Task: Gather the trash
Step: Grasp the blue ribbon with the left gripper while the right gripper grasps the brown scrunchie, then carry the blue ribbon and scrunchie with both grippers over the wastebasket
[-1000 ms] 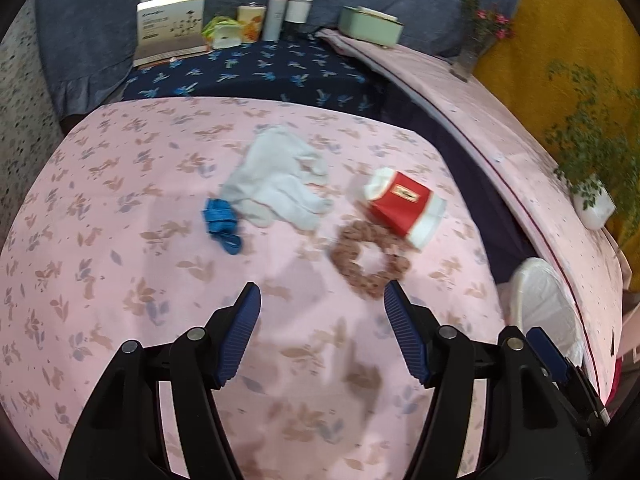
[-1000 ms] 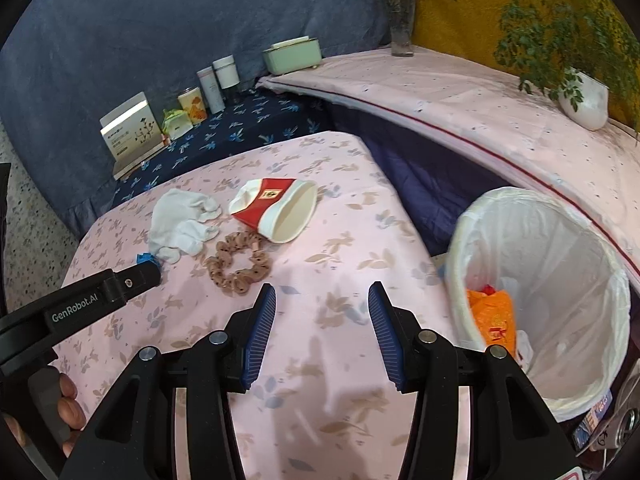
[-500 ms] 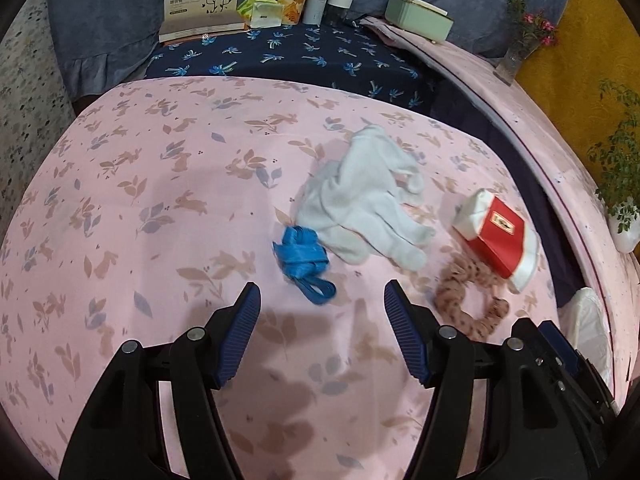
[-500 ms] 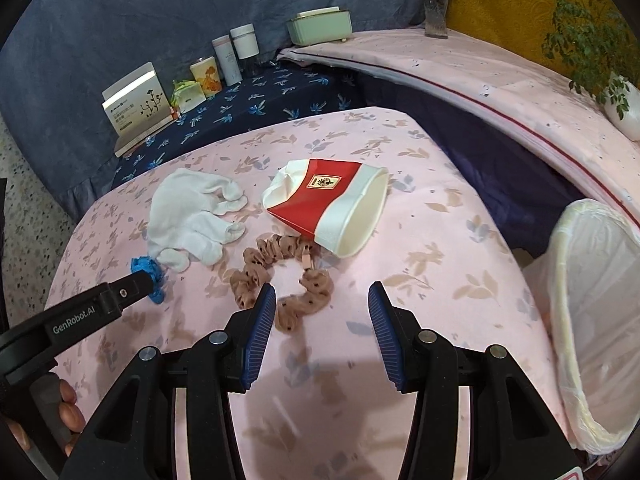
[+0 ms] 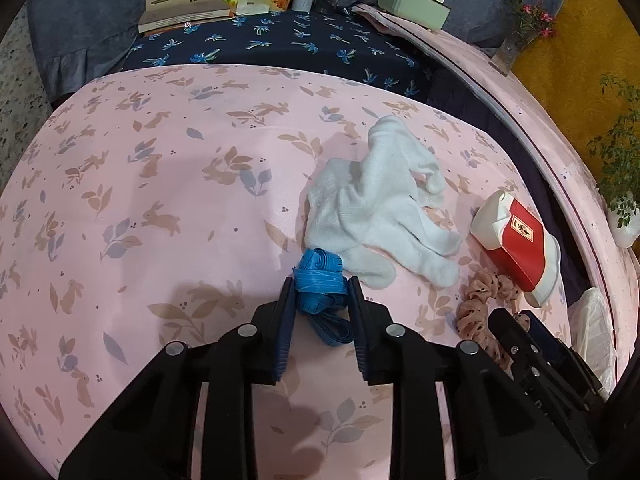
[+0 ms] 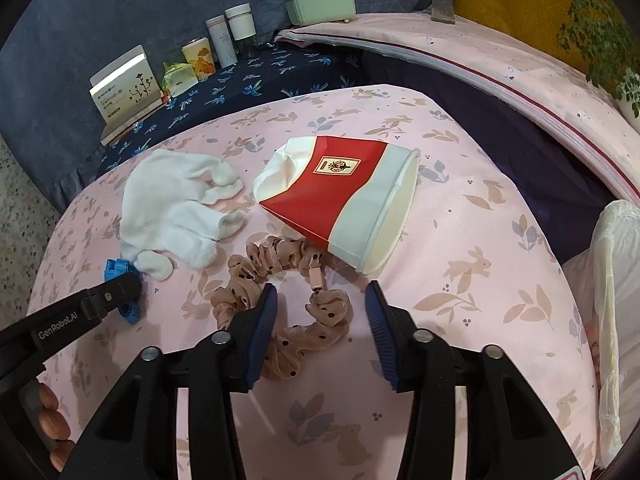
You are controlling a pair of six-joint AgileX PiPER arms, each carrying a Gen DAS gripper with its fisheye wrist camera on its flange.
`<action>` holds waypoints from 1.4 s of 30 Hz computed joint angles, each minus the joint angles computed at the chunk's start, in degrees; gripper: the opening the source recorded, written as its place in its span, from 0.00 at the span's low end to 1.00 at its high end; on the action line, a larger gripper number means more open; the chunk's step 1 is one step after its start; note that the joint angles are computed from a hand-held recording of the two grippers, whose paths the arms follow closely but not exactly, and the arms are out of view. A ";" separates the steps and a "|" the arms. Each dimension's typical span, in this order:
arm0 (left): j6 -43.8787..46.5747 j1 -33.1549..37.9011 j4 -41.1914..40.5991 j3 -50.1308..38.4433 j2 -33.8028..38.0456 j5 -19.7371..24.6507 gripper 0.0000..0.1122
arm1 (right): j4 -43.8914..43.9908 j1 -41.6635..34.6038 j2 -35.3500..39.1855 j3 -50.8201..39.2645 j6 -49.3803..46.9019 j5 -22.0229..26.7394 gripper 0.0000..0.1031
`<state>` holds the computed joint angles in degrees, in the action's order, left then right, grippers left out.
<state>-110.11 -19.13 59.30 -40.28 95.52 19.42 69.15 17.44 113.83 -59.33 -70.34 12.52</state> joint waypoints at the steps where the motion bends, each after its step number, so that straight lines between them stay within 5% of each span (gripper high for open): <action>1: -0.28 -0.29 0.11 0.00 -0.05 0.18 0.20 | -0.14 0.14 -0.12 0.22 0.00 -0.35 0.25; 3: -0.82 -1.05 0.02 0.34 -0.51 0.55 0.19 | -1.60 -0.14 -0.28 0.32 1.48 0.12 0.13; 6: -1.08 -2.68 -0.81 0.80 -1.64 1.49 0.18 | -1.08 -1.15 -1.34 1.58 1.01 1.51 0.10; 13: -1.39 -9.19 -4.07 0.53 -4.93 6.33 0.17 | 7.23 -4.15 -7.75 8.34 -8.72 3.95 0.09; 24: -0.41 -23.06 -8.70 -7.11 -5.85 18.24 0.17 | 5.41 -13.26 -18.27 14.37 -10.45 10.22 0.09; 32: 3.20 -31.43 -10.85 -18.85 -0.28 25.75 0.17 | 2.35 -24.96 -22.40 14.59 -11.32 17.57 0.09; 42: 12.96 -35.82 -14.40 -36.75 10.64 29.31 0.17 | -0.96 -40.16 -20.38 9.56 -12.43 25.12 0.09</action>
<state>-97.16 -54.95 44.90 -77.03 106.16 48.73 68.19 -22.72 93.45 -49.77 -82.77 37.64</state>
